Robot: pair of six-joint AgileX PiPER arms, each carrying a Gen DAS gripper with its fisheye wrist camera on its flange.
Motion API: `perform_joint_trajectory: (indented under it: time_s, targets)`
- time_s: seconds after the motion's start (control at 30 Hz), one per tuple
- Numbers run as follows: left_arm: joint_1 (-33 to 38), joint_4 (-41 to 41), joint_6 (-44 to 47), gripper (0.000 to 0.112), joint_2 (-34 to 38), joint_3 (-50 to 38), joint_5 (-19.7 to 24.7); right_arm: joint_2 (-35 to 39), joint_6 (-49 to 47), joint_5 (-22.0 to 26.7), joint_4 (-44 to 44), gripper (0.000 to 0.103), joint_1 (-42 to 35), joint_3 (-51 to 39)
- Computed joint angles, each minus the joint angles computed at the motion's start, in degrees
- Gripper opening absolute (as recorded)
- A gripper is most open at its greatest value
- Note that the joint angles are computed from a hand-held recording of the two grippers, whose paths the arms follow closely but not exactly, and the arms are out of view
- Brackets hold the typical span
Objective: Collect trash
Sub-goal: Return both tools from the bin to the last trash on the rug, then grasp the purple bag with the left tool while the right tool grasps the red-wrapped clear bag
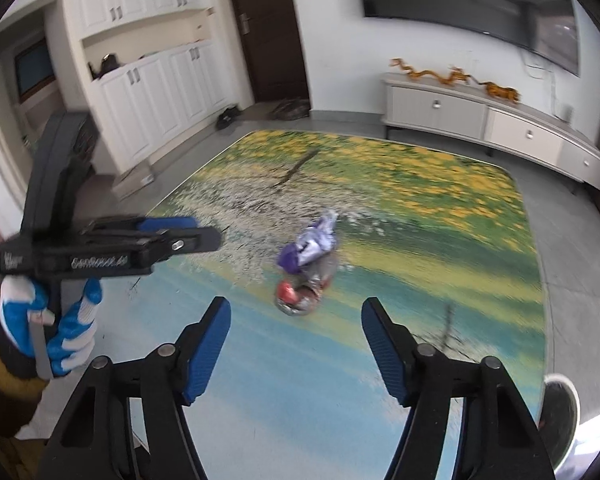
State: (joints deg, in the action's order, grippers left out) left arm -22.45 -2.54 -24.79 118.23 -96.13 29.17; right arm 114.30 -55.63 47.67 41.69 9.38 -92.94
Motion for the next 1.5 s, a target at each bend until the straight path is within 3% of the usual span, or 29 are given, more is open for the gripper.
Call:
perform_joint_trajectory:
  time_s: [0.17, 0.37, 0.43, 0.73, 1.17, 1.33, 1.5]
  targets:
    - [1.4, -6.4, 8.0, 0.054, 9.2, -15.0, 8.8, 3.5, 0.1, 1.3, -1.2, 0.054, 1.0, -2.6]
    - [1.7, -6.0, 7.6, 0.036, 22.4, -37.1, 22.1, 7.4, 1.4, 2.3, -2.3, 0.048, 1.8, -6.9]
    - [2.0, -6.9, 7.9, 0.033, 23.9, -39.0, 22.9, 8.5, 2.0, 2.6, -3.0, 0.045, 2.2, -8.5]
    - [2.3, -8.6, 8.3, 0.016, 23.1, -37.3, 21.9, 11.6, 5.1, 3.4, -4.0, 0.014, 2.5, -13.0]
    - [0.5, -7.2, 3.6, 0.015, 9.3, -15.0, 9.1, 3.0, -1.3, 1.2, 1.9, 0.012, -2.2, -2.3]
    - [-1.3, -3.8, -0.3, 0.015, 5.6, -10.6, 7.3, -1.5, -4.8, 0.9, 5.2, 0.012, -5.4, 2.6]
    - [-4.0, 1.8, -5.1, 0.015, 4.5, -12.7, 10.1, -5.4, -7.8, 1.2, 9.3, 0.012, -10.2, 6.7]
